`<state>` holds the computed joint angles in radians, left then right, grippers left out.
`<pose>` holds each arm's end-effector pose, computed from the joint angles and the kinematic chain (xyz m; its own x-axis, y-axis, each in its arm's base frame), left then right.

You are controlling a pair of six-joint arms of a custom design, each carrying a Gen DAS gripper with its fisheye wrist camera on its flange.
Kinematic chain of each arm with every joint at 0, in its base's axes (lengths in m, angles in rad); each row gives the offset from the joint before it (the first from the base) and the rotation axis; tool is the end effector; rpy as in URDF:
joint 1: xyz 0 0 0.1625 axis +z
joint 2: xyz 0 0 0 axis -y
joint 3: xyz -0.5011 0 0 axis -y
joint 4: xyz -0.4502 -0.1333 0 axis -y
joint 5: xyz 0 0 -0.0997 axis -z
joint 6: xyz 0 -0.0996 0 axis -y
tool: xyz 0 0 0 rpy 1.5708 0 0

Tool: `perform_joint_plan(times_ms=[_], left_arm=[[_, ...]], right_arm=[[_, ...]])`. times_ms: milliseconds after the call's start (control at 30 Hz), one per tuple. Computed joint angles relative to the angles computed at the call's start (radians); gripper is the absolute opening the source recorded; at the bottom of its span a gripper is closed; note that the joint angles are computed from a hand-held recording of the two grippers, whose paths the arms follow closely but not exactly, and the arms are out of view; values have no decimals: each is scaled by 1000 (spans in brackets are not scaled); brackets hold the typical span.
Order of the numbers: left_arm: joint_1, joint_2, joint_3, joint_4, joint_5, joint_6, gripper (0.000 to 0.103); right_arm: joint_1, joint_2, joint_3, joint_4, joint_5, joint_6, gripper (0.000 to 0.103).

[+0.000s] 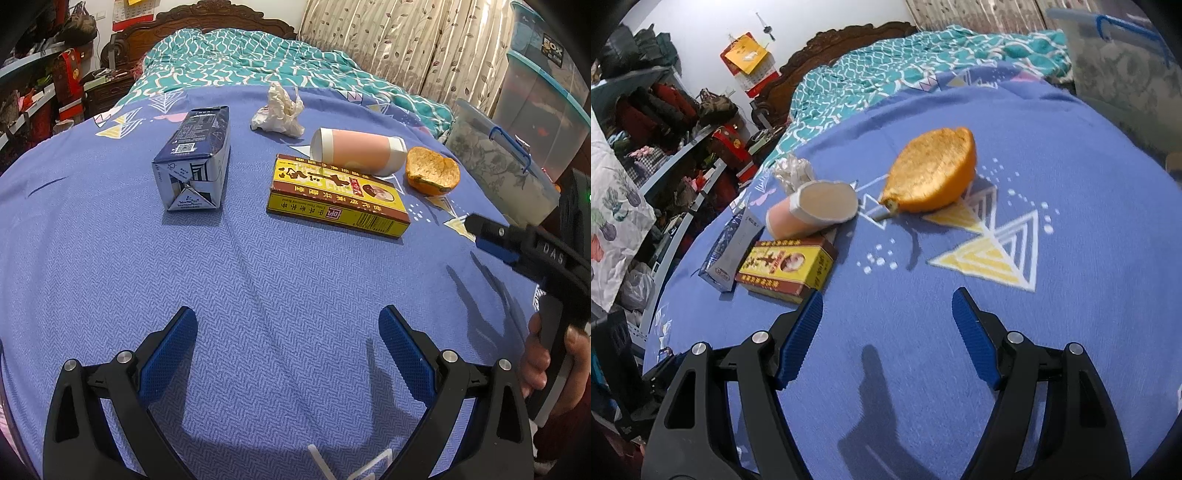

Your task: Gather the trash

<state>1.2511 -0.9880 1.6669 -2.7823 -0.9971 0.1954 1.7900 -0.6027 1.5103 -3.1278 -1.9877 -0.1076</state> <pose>-0.0593 -0.7752 0.2767 -0.8146 0.1611 -0.5573 0.4372 0.8018 -0.4073 0.2700 -0.7845 0.0795 -0.9216 -0.0435 0.3856 -0.2738 0.7772 -0.5666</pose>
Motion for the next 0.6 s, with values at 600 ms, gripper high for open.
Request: perform_joint_plan(times_ms=[600], left_arm=[[4, -1, -3, 1, -16, -5, 94]], right_arm=[[63, 159, -384, 268, 69, -122, 74]])
